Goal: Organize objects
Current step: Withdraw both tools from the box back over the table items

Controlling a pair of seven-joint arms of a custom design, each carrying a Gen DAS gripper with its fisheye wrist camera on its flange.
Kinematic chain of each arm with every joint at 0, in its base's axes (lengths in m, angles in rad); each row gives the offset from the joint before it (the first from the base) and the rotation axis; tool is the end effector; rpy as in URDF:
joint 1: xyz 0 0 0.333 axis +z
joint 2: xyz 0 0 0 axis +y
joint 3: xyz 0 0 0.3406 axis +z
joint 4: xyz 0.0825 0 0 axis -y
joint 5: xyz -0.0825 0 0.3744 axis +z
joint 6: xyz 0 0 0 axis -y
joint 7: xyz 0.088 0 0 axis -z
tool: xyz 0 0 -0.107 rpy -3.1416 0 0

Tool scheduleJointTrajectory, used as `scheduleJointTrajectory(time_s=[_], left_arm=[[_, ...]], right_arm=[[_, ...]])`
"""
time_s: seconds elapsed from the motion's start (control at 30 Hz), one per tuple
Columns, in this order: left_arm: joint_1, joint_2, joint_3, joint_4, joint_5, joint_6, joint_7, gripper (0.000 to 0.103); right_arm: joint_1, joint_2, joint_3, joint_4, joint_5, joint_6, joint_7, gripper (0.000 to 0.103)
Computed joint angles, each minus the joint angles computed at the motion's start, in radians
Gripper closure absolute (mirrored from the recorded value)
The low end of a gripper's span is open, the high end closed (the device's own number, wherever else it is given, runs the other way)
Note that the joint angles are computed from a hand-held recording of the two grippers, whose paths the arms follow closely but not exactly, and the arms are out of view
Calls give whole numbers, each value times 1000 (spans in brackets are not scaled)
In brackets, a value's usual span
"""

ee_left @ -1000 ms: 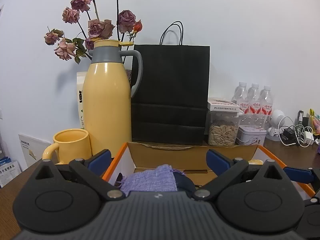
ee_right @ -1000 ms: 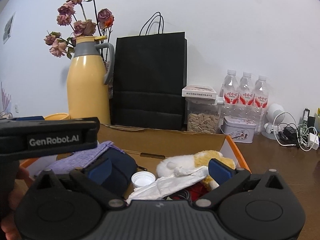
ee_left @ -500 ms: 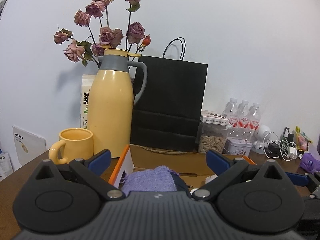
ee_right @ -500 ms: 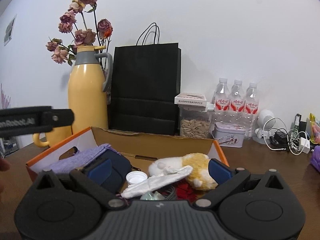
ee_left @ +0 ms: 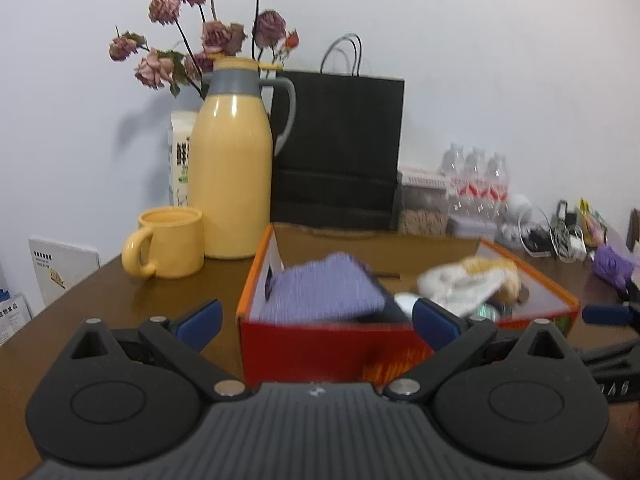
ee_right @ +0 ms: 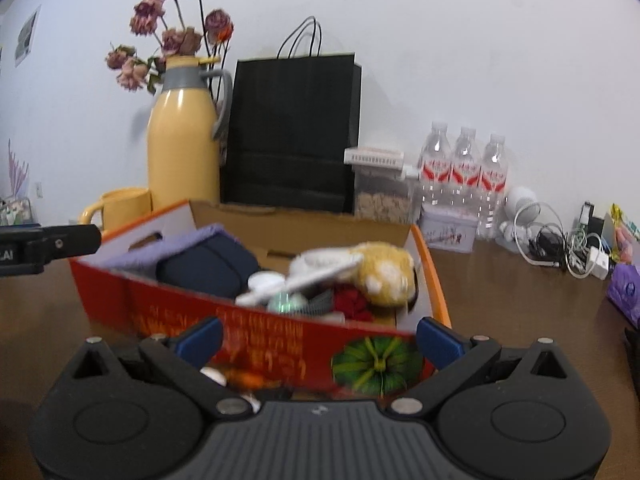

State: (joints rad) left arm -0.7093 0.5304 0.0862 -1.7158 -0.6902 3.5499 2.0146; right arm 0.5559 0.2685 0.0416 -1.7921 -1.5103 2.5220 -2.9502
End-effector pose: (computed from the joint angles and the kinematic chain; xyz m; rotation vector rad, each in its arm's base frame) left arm 0.6037 -0.3537 0.4544 -1.2860 1.7098 -1.2840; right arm 0.5428 0.3778 0.4719 -1.5137 1.5694 -1.0537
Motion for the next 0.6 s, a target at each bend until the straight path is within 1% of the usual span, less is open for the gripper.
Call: scheduleJointTrajectory(time_s=[0.1,0.2,0.27,0.47,0.6], left_arm=[[1,-21,-3,-48,2,-12,6,0],[-13,-40,14,-85,-8,-40,7,0],[0,-51,2,-104,15,-40,-15,0],[-5,-62,14,-121,53,-60,-43,0],[-20,-67,34,-131,78,-81,-66,0]], right_arm=[[-1,-18,4,-30,7,7,4,0],[-8,-30,10,-52,25,20,-2,0],[-11,-34,15,-63,40,26,-9,0],[-18,-39,21,-82,93,54,-53,0],[-18,-36,19,-84,109,90,-82,1]])
